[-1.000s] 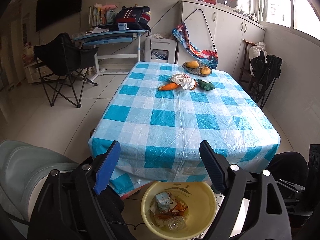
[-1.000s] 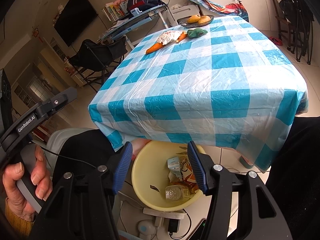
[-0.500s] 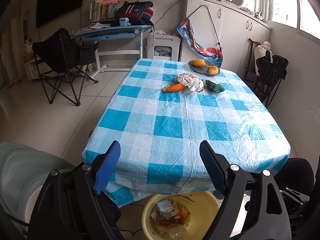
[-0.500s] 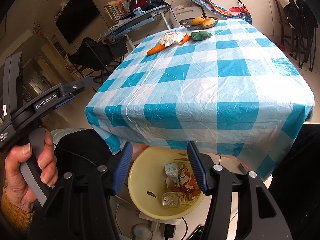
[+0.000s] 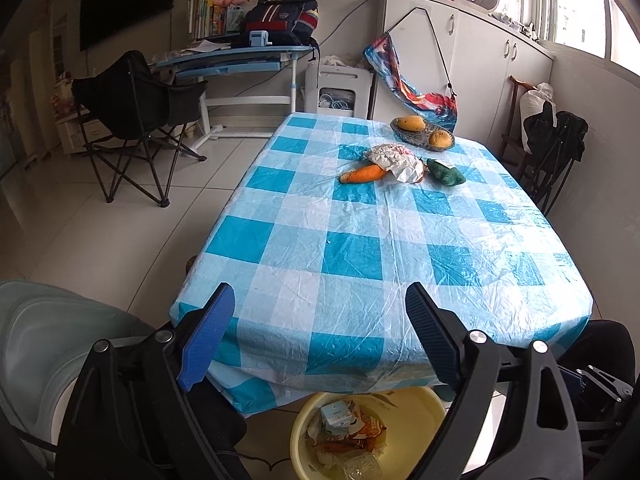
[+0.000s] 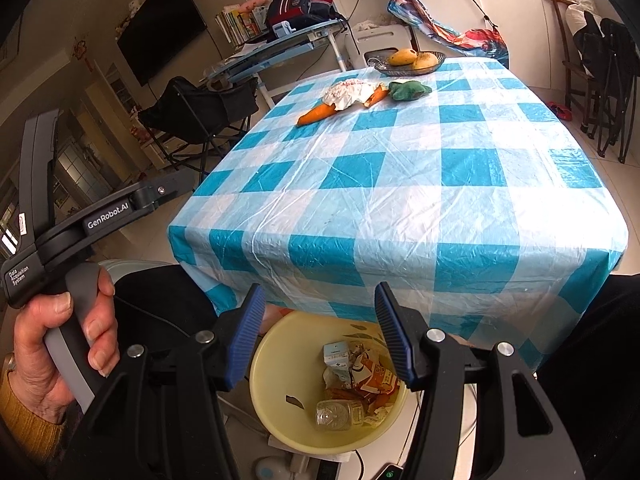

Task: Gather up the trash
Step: 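Move both open tools toward the tissue-covered peel and green plush toy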

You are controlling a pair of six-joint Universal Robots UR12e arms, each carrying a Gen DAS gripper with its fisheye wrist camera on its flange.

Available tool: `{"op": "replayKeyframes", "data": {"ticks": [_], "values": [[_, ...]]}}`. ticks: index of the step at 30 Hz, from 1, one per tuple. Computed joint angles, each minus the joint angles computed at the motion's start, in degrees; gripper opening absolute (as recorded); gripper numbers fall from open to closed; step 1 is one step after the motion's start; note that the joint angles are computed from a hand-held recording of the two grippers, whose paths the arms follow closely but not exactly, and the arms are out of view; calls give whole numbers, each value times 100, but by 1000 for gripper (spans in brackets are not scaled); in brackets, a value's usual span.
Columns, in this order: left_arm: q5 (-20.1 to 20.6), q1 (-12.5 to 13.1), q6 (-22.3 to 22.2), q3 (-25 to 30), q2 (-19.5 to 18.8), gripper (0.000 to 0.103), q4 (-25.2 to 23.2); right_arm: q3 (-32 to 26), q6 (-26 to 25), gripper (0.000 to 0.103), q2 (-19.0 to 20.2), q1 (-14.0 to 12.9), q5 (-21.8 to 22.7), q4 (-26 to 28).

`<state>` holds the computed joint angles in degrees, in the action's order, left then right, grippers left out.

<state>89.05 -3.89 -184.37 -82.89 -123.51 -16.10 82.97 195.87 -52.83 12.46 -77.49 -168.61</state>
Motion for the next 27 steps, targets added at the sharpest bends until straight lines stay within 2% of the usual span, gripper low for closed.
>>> {"op": "replayKeyframes", "data": {"ticks": [5,9,10,12,13,20,24,27], "values": [[149,-27,15,-119,54,92,178,-36,-74,57,4,5,-31,129],[220,-3,69,-21,7,93,19,-254,-148,57,57,-12,-134,232],[239,9,94,29,-13,93,-4,-358,-171,58,91,-27,-151,259],[322,22,105,149,-84,96,28,-756,-313,69,248,-65,-191,561],[385,23,95,237,-148,96,30,-1012,-426,69,363,-90,-207,754],[404,-19,17,1465,-926,96,-793,-2838,-526,72,1314,-284,-186,1908],[389,-89,219,2295,-1412,96,-1201,-3630,-723,72,1761,-331,-199,2516],[312,-121,350,2812,-1716,96,-1485,-3956,-802,74,1958,-358,-218,2749]]}}
